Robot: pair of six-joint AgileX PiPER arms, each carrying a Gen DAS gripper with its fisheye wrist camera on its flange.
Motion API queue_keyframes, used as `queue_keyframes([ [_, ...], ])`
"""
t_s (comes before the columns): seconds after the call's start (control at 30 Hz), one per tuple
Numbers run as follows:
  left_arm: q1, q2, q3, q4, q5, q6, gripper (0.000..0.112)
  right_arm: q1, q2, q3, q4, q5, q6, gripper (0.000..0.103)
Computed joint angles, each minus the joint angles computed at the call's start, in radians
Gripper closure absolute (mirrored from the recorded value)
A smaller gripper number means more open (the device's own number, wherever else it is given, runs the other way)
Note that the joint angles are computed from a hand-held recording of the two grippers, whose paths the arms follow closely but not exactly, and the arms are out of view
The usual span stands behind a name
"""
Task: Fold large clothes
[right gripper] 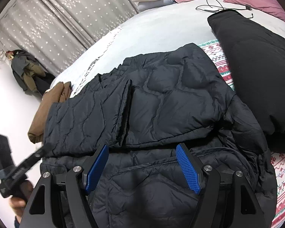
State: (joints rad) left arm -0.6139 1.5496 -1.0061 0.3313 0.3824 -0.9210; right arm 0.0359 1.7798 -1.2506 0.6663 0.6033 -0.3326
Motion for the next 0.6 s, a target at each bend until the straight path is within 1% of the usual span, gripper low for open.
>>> queue_keyframes([
  [0.07,0.03,-0.043,0.036,0.017,0.035,-0.018,0.062,0.008,-0.001,-0.003,-0.022,-0.003,0.016,0.029],
  [0.13,0.041,-0.062,0.057,0.072,0.064,-0.084,0.061,0.015,-0.01,-0.003,-0.054,-0.013,0.036,0.029],
  [0.2,0.048,-0.125,0.103,0.117,0.091,-0.149,0.061,0.026,-0.029,0.004,-0.099,-0.031,0.065,0.029],
  [0.27,0.036,-0.182,0.144,0.163,0.118,-0.215,0.057,0.02,-0.05,0.017,-0.093,-0.038,0.053,0.028],
  [0.33,0.006,-0.27,0.197,0.202,0.183,-0.282,0.056,0.0,-0.075,0.035,-0.062,-0.034,0.024,0.028],
  [0.37,0.0,-0.308,0.22,0.203,0.202,-0.288,0.055,-0.012,-0.09,0.044,-0.045,-0.03,0.008,0.028],
  [0.43,-0.045,-0.407,0.284,0.244,0.264,-0.357,0.053,-0.051,-0.135,0.079,0.015,-0.016,-0.053,0.028],
  [0.53,-0.142,-0.535,0.367,0.322,0.39,-0.492,0.044,-0.107,-0.21,0.137,0.07,0.004,-0.143,0.028],
  [0.57,-0.191,-0.576,0.398,0.34,0.438,-0.539,0.042,-0.117,-0.227,0.149,0.065,0.008,-0.155,0.028],
  [0.6,-0.22,-0.607,0.414,0.339,0.472,-0.551,0.042,-0.133,-0.249,0.168,0.057,0.013,-0.169,0.028],
])
